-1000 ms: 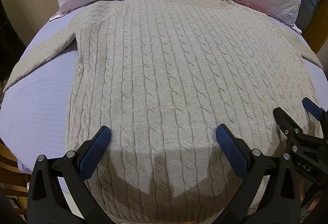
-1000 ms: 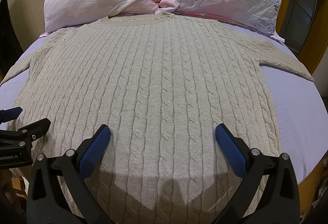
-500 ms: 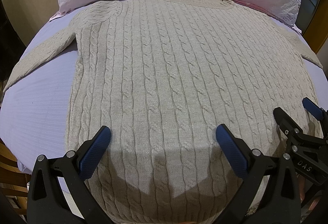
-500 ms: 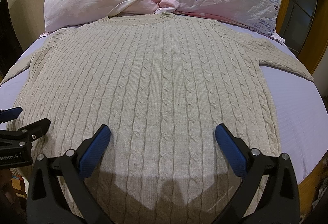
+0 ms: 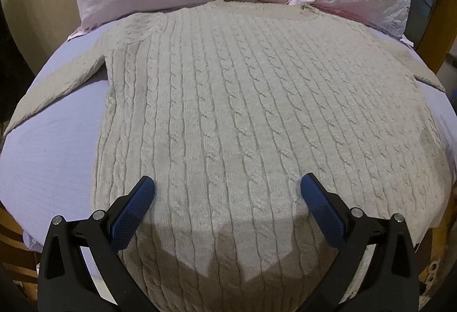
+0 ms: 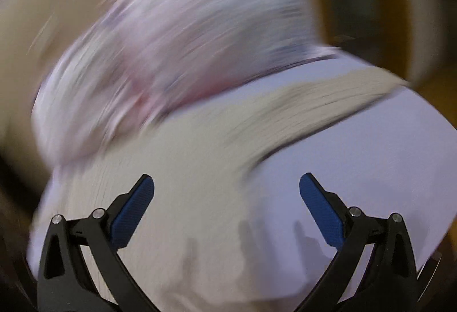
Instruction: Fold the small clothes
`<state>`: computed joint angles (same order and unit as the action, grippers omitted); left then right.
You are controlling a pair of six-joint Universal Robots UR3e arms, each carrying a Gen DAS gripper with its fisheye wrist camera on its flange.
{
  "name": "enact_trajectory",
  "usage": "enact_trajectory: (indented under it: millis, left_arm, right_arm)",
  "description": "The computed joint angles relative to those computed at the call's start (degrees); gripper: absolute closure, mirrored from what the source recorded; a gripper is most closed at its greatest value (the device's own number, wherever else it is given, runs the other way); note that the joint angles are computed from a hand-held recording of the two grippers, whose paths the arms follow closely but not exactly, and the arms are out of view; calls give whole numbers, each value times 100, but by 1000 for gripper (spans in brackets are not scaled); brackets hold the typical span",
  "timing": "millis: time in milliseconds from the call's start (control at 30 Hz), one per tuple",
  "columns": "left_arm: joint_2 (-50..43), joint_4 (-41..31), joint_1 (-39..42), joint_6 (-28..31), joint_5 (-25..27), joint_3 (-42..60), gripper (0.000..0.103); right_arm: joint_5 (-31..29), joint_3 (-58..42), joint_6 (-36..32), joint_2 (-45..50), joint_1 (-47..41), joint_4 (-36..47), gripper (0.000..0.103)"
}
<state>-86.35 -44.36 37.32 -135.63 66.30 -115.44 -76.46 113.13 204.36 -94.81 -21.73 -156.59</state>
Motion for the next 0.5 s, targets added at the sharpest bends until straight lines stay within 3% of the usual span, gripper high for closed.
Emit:
enact_trajectory:
  millis: [67, 100, 133, 300, 433, 500]
  left_arm:
    - [-70, 97, 14, 24, -137, -4, 1]
    - [-55, 42, 105, 112, -302, -7, 1]
    - [-73, -77, 182, 181, -459, 51, 1]
    - [-433, -867, 848, 494, -1851, 643, 1]
    - [-949, -591, 1126, 27, -2371, 1136, 1]
    - [-1374, -405, 1195, -431, -2411, 1571, 1]
  right_arm:
    - [474, -377, 294, 309, -1031, 448, 36]
    - [584, -696, 471, 616, -1407, 696, 54]
    - [649, -960, 614, 903, -1654, 820, 63]
    - [794, -1866, 1195, 2049, -2286, 1068, 63]
    - [542, -2698, 1486, 2874, -2309, 1350, 64]
    - [542, -2602, 1551, 2956, -2355, 1037, 67]
